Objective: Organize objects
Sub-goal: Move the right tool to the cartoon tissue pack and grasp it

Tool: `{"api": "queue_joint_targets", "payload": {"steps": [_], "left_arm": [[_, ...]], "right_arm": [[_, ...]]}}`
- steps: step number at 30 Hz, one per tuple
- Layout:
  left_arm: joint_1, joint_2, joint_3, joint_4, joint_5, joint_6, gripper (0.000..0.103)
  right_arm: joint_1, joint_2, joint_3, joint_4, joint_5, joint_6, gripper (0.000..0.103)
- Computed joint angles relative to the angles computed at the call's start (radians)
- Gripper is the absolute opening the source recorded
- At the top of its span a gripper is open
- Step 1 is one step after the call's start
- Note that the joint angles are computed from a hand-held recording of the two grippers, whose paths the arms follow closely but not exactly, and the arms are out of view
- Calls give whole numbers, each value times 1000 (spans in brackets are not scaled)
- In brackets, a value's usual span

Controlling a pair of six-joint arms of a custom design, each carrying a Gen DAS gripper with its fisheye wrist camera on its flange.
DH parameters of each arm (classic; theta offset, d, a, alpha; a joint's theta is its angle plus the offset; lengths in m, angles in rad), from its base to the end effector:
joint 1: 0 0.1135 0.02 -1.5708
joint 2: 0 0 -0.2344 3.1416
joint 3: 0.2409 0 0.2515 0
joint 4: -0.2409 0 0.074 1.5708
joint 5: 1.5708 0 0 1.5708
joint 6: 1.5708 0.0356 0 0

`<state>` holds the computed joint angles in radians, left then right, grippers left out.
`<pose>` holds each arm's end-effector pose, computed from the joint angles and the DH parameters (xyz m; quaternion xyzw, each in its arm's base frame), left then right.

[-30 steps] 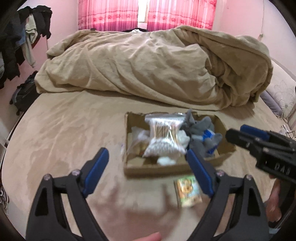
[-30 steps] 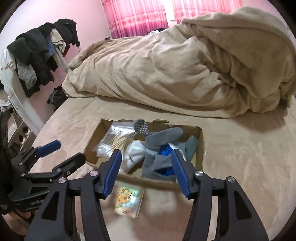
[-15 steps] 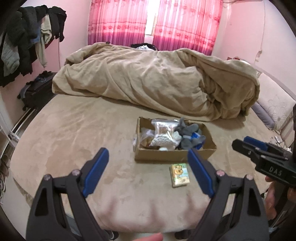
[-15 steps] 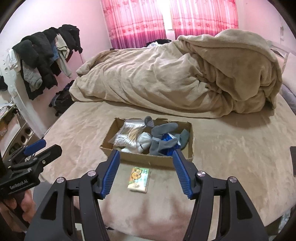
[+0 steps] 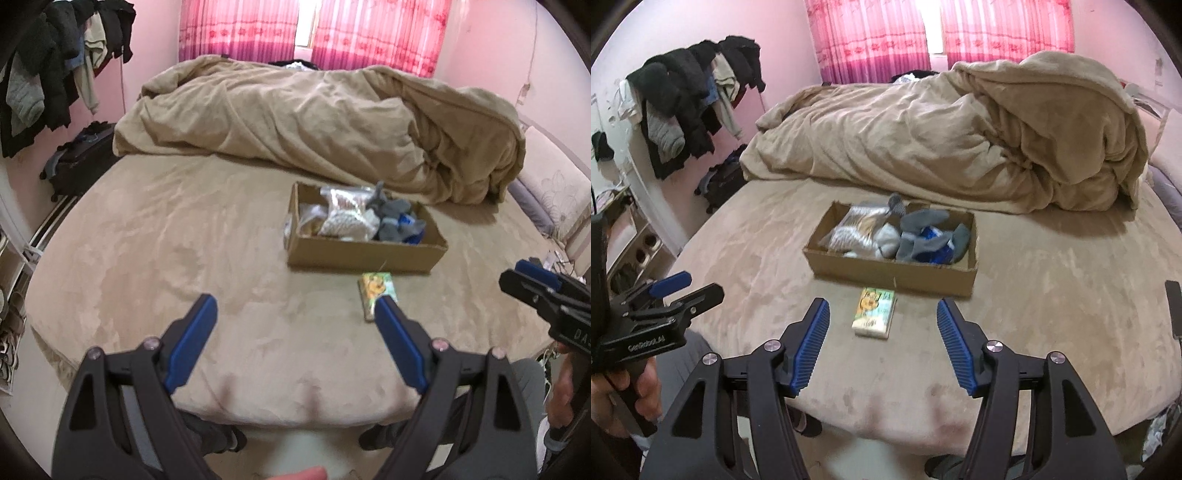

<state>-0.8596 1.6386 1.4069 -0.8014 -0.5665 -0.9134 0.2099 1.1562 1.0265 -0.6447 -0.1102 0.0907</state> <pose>0.2368 -0.2456 0.2603 -0.0991 0.9233 -0.0273 0.3700 0.2473 0.0567 0.2795 -0.0761 0.9175 0.1082 0.3752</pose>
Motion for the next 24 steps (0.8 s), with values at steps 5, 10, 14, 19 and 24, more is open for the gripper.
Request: {"api": "queue_joint_targets", "payload": {"steps": [5,10,14,19,24], "left_arm": [[3,33,-30,39,29,12,88],[30,74,-51,85,69,27,88],[61,102,-58,113,104,51,88],[108,128,-76,158,138,76,88],[155,183,-76,182,147,84,88]], "right_arm": [[16,41,-28,32,-1,10,64],[27,110,-40,78,-2,18,64],[29,174,-31,105,-15,18,64],[40,294,15,147,-17,15,64],[52,438,79,183,-23,32,64]]}}
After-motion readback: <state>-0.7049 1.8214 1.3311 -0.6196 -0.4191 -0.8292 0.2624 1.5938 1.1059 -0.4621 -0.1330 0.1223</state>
